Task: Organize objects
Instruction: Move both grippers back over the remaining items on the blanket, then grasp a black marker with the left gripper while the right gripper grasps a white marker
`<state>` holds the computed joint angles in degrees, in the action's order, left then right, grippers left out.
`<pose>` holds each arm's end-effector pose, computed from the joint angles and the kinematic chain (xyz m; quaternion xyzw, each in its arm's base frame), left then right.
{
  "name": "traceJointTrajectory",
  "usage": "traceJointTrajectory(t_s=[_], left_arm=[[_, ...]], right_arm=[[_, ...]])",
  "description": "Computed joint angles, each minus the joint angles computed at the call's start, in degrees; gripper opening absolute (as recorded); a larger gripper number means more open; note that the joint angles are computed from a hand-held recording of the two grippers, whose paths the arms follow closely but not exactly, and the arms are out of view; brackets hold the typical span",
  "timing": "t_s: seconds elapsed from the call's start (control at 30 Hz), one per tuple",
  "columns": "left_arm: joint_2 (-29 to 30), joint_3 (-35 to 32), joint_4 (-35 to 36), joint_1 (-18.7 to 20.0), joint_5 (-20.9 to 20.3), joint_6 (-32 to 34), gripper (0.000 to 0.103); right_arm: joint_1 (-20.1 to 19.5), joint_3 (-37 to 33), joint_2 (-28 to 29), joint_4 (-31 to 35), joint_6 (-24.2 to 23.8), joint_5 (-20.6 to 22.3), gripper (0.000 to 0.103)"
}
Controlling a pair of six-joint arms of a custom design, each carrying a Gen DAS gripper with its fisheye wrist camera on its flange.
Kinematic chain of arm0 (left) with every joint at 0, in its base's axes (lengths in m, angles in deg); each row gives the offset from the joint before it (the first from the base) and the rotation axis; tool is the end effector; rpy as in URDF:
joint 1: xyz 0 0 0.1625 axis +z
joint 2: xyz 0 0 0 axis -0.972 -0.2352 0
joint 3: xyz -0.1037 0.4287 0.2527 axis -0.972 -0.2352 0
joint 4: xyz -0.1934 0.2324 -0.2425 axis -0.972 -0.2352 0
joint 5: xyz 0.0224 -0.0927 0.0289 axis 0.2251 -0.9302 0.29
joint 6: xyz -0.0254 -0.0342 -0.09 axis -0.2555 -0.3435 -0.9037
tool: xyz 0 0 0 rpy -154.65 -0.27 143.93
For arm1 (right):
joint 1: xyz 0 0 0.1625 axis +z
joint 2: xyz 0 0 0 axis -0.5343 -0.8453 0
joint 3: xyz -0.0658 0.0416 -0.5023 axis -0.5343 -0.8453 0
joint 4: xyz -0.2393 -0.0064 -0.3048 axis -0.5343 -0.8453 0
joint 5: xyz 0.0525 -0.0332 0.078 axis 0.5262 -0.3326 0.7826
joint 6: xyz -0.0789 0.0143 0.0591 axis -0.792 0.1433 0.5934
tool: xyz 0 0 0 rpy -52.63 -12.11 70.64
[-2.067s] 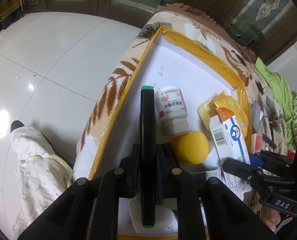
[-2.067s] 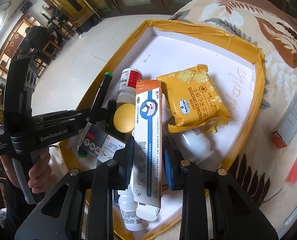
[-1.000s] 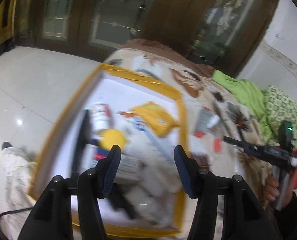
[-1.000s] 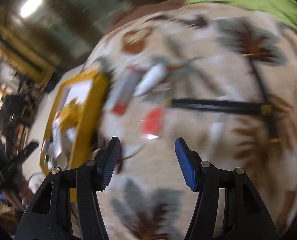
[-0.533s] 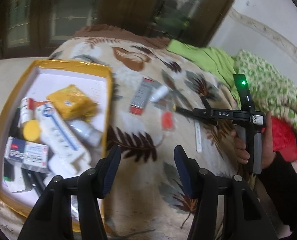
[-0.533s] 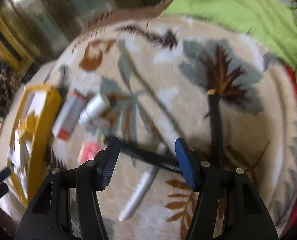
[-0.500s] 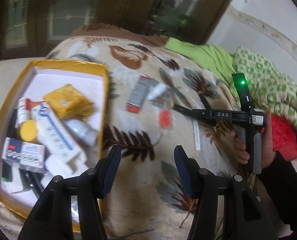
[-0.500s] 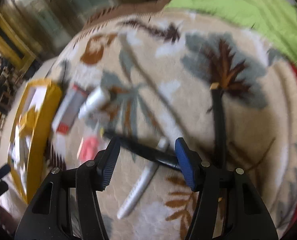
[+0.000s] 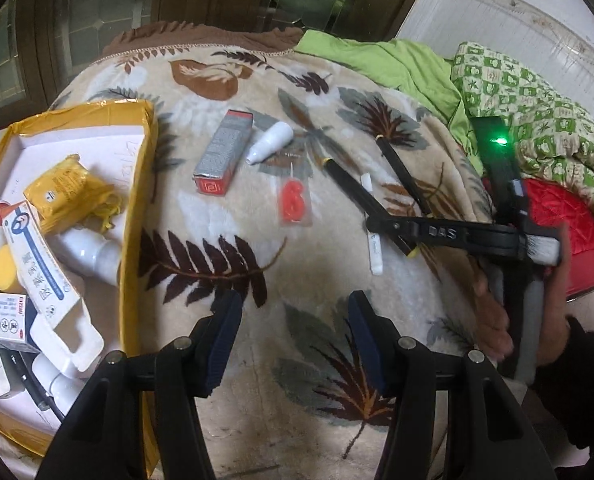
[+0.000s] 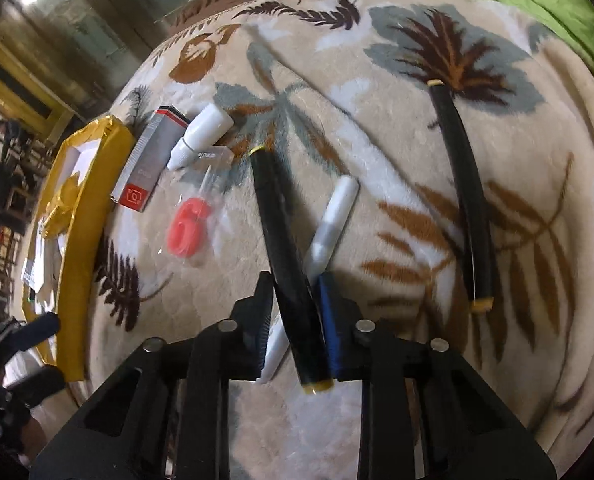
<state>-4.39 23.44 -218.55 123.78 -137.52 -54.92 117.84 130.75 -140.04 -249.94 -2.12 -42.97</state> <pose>-0.3479 -0.6332 0.0437 0.2854 0.9367 -0.1069 0.1724 0.0407 -0.6436 0.2956 -0.0587 -0.9468 0.2180 0.2295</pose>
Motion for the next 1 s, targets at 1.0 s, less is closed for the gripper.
traceJointTrajectory(t_s=[1.0], left_arm=[[9.97,-13.31,10.78,3.43,-3.36,-6.55,0.015]], right_arm=[[-0.92,-5.24,2.65,4.45,14.64,2.09,0.048]])
